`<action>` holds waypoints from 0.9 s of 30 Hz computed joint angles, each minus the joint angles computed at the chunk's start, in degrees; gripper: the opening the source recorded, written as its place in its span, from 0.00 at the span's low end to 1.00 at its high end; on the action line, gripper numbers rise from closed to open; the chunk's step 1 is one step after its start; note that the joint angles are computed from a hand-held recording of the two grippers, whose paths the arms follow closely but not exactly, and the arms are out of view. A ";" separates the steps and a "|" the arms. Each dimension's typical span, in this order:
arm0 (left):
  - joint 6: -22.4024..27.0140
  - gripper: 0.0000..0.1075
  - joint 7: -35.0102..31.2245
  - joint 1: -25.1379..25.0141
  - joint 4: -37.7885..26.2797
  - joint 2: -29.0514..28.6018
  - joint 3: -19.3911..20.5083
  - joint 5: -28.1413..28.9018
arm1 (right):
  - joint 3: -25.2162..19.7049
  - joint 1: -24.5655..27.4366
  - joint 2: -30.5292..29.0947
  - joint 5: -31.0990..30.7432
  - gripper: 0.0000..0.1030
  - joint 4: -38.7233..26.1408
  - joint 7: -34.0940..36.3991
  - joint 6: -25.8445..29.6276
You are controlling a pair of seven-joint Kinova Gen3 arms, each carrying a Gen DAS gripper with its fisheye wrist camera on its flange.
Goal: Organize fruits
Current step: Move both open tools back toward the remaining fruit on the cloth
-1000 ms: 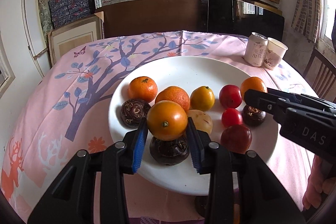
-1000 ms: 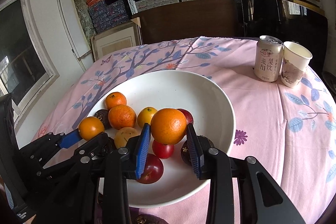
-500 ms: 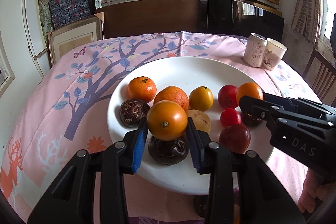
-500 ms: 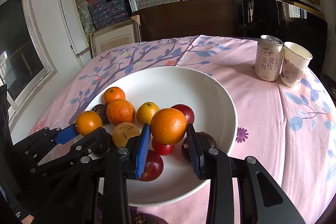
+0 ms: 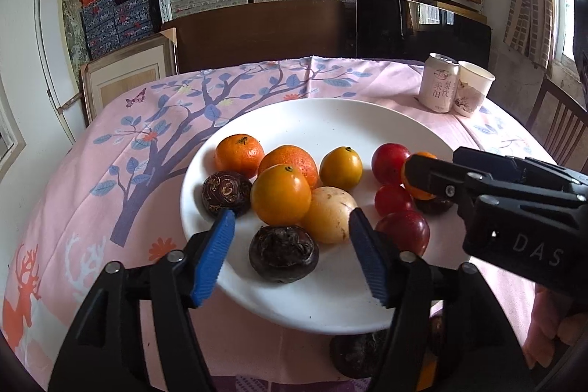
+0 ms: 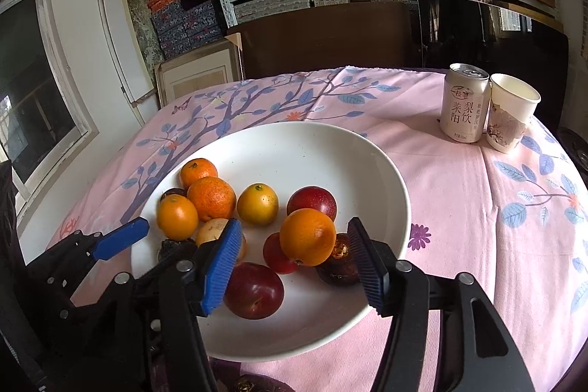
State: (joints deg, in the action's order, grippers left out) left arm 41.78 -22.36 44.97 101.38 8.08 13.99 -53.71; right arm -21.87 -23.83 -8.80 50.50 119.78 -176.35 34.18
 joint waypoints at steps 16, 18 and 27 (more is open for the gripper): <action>2.63 0.91 13.32 -3.25 9.89 -9.08 5.89 -5.82 | -10.98 3.92 -14.07 -5.82 0.79 10.07 -9.02 4.41; 2.92 0.91 14.36 -4.20 11.32 -10.66 7.21 -5.24 | -12.09 4.78 -16.22 -7.94 0.83 11.21 -9.05 4.33; 2.52 0.91 13.99 -7.94 14.78 -14.03 13.51 -1.39 | -12.71 7.71 -22.79 -18.06 0.93 14.64 -5.32 1.40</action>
